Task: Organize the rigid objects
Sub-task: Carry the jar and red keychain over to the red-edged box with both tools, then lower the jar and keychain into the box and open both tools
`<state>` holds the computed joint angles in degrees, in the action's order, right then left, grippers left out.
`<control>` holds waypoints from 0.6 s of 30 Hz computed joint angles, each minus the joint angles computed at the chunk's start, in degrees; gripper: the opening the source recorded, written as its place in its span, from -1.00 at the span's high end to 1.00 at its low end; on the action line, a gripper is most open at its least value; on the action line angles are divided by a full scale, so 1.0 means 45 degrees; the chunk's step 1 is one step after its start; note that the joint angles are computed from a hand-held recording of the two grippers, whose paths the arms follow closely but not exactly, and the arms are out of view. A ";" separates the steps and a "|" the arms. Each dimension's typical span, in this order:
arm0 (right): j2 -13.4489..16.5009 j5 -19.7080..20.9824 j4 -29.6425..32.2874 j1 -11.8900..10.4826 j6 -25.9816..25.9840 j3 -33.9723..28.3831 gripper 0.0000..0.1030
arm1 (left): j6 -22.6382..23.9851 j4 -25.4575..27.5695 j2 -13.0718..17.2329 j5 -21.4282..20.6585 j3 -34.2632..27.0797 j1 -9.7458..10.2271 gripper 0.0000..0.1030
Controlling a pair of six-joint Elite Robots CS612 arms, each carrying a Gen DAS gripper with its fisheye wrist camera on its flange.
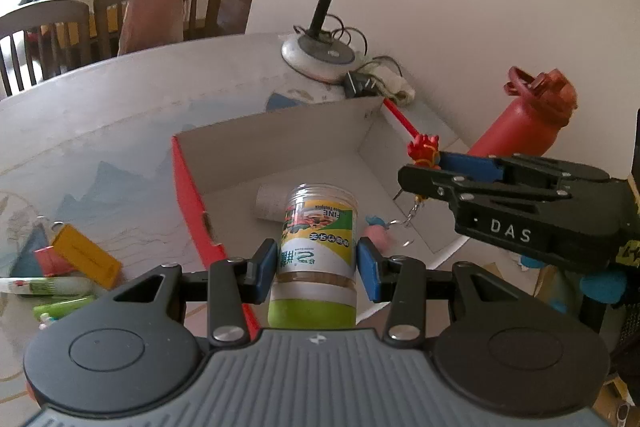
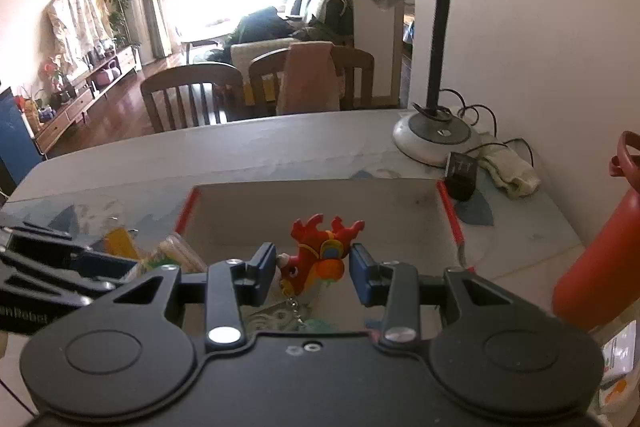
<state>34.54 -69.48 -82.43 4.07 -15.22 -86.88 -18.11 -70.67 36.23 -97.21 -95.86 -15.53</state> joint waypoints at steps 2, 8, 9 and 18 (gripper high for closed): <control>-0.0070 -0.0077 0.0005 -0.0038 -0.0026 0.0244 0.24 | 0.0032 -0.0009 -0.0063 0.0077 0.0271 -0.0073 0.18; -0.0239 -0.0377 0.0147 -0.0105 -0.0170 0.1039 0.24 | 0.0192 0.0087 -0.0226 0.0576 0.1025 -0.0334 0.18; -0.0254 -0.0422 0.0169 -0.0106 -0.0204 0.1145 0.24 | 0.0225 0.0106 -0.0243 0.0657 0.1137 -0.0374 0.18; -0.0442 -0.0515 0.0585 -0.0073 -0.0859 0.2052 0.25 | 0.0248 0.0216 -0.0374 0.1330 0.2034 -0.0625 0.18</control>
